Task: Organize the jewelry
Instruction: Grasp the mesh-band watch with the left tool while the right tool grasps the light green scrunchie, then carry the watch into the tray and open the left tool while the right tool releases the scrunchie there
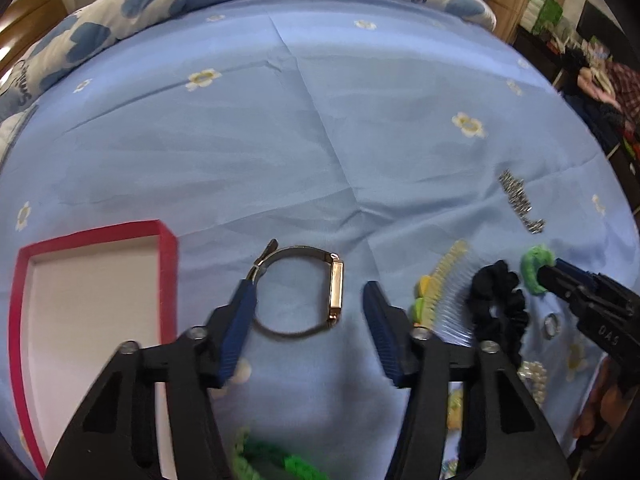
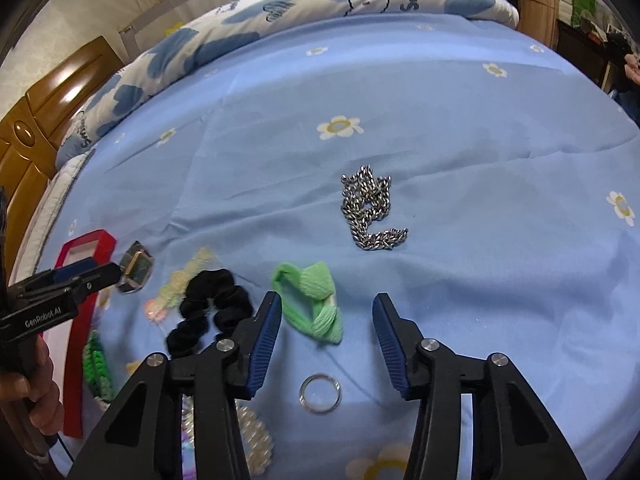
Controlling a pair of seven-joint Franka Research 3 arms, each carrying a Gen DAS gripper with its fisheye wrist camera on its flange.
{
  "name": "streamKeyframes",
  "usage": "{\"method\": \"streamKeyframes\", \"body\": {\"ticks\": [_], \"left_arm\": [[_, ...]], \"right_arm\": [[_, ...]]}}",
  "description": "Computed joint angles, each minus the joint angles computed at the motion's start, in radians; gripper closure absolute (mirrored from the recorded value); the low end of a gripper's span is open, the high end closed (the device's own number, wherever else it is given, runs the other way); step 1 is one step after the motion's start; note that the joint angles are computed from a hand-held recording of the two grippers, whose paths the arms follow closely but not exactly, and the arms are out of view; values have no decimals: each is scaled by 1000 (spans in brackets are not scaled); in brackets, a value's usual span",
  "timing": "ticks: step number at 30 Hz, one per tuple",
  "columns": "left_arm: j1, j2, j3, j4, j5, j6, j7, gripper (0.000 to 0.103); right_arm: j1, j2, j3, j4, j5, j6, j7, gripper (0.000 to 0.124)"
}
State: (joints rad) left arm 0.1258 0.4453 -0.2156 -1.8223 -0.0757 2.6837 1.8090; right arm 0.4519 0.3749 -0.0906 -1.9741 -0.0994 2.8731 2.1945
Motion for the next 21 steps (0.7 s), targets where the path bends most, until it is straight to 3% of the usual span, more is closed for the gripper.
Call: {"method": "streamKeyframes", "body": {"ticks": [1, 3, 6, 12, 21], "left_arm": [[-4, 12, 1, 11, 5, -8, 0, 64], [-3, 36, -4, 34, 6, -33, 10, 83], [9, 43, -24, 31, -15, -32, 48, 96], [36, -2, -44, -16, -72, -16, 88, 96], [106, -140, -88, -131, -328, -1, 259, 96]], "right_arm": [[-13, 6, 14, 2, 17, 0, -15, 86], [-19, 11, 17, -1, 32, 8, -24, 93], [-13, 10, 7, -7, 37, 23, -21, 106], [-10, -7, 7, -28, 59, 57, -28, 110], [2, -76, 20, -83, 81, 117, -29, 110]]}}
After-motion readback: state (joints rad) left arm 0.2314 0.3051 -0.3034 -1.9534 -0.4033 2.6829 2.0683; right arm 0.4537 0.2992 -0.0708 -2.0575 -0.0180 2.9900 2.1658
